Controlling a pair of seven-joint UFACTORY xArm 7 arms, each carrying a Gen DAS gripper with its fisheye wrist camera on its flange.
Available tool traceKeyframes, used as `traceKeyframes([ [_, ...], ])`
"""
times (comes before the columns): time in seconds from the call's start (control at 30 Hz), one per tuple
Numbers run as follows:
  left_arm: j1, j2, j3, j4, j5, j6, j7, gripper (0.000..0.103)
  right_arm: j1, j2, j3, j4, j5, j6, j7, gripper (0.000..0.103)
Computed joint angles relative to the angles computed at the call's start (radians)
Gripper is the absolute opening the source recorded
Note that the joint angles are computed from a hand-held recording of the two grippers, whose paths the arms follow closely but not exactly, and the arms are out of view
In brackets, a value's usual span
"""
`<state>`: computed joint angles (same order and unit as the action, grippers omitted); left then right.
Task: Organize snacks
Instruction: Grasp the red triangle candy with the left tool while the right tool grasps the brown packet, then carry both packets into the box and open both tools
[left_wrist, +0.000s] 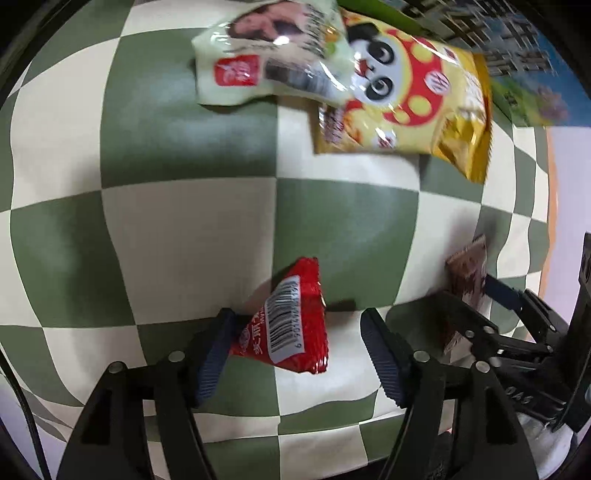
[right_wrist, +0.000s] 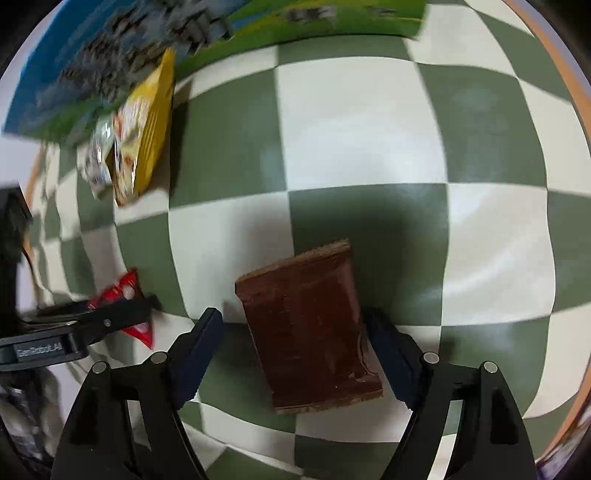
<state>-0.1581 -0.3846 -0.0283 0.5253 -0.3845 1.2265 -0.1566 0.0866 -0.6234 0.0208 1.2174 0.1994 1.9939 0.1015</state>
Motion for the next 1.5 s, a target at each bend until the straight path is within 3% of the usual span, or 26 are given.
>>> traceKeyframes([
  [0.13, -0.017, -0.024, -0.014, -0.017, -0.015, 0.010, -0.012, 0.066, 0.013, -0.028, 0.024, -0.009, -0.028, -0.004, -0.009, 0.079],
  [0.17, -0.020, -0.031, -0.022, -0.022, -0.010, 0.002, -0.026, 0.062, 0.015, -0.034, 0.036, -0.013, -0.039, -0.009, -0.006, 0.075],
  [0.2, -0.024, -0.039, -0.037, -0.023, 0.007, -0.006, -0.052, 0.048, 0.017, -0.046, 0.038, -0.019, -0.049, -0.010, -0.007, 0.069],
  [0.23, -0.029, -0.048, -0.043, -0.026, 0.020, -0.006, -0.064, 0.044, 0.018, -0.058, 0.039, -0.022, -0.053, -0.008, -0.006, 0.062],
  [0.53, -0.046, -0.055, -0.028, 0.063, 0.037, 0.056, -0.100, 0.042, -0.007, -0.088, 0.006, 0.008, -0.002, -0.001, 0.039, 0.058],
  [0.8, -0.037, -0.054, 0.010, 0.250, -0.024, 0.100, -0.066, 0.040, -0.009, 0.036, -0.060, 0.268, 0.125, 0.021, 0.117, 0.058],
  [0.97, -0.035, 0.014, 0.007, 0.424, -0.041, 0.026, 0.017, 0.040, 0.005, 0.246, -0.118, 0.565, 0.203, 0.001, 0.119, 0.058],
  [1.07, -0.037, 0.176, 0.044, 0.609, -0.023, 0.064, 0.104, 0.041, -0.002, 0.390, -0.138, 0.776, 0.256, 0.010, 0.123, 0.058],
  [1.1, -0.013, 0.213, 0.016, 0.627, -0.034, 0.042, 0.099, 0.042, -0.009, 0.439, -0.140, 0.849, 0.267, 0.016, 0.117, 0.058],
  [1.17, 0.004, 0.223, 0.013, 0.607, -0.040, 0.050, 0.112, 0.059, -0.028, 0.499, -0.125, 0.933, 0.269, 0.013, 0.112, 0.058],
  [1.2, 0.005, 0.235, 0.006, 0.585, -0.041, 0.067, 0.123, 0.068, -0.038, 0.511, -0.113, 0.943, 0.263, 0.006, 0.106, 0.058],
  [1.3, 0.012, 0.268, 0.001, 0.479, -0.108, 0.108, 0.127, 0.068, -0.066, 0.485, -0.097, 0.874, 0.243, -0.011, 0.085, 0.058],
  [1.5, 0.000, 0.328, -0.039, 0.327, -0.142, 0.110, 0.074, 0.068, -0.099, 0.302, -0.111, 0.551, 0.195, -0.023, 0.074, 0.058],
])
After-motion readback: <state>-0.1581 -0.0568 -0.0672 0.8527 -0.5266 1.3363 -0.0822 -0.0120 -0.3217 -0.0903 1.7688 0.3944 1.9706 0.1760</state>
